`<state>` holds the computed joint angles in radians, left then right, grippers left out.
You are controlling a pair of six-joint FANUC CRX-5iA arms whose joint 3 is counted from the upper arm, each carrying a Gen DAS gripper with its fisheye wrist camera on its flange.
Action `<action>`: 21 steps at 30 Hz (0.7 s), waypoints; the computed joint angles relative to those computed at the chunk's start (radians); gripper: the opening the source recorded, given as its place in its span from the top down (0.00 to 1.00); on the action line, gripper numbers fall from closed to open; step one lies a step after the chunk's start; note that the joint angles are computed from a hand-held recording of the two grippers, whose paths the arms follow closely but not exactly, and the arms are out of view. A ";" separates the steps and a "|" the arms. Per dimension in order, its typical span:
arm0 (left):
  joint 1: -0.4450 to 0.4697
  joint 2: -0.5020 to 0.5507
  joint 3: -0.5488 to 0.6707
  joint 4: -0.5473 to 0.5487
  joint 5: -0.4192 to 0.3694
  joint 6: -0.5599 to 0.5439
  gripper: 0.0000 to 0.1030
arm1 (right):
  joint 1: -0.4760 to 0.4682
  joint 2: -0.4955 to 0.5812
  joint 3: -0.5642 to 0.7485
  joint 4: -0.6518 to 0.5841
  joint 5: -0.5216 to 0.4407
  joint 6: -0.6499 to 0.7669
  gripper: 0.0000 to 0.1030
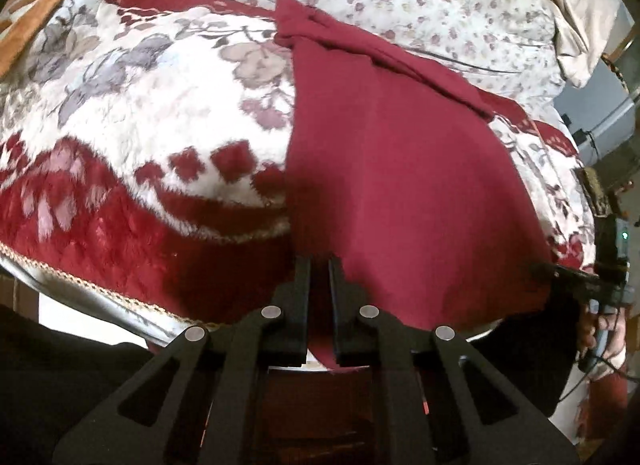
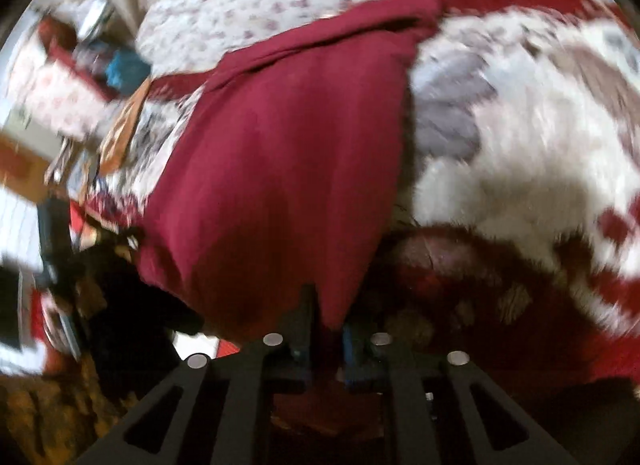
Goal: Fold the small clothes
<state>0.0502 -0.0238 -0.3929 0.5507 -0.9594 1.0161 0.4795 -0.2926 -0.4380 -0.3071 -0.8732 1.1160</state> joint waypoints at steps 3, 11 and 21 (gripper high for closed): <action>0.000 -0.005 0.002 -0.025 0.016 0.023 0.79 | 0.031 -0.007 -0.003 0.030 -0.014 -0.007 0.55; -0.043 -0.006 0.015 -0.124 0.048 0.089 0.55 | 0.052 0.035 0.010 0.013 -0.029 0.047 0.52; -0.063 0.008 0.026 -0.160 0.036 0.118 0.55 | 0.042 0.044 0.028 0.000 -0.048 0.079 0.58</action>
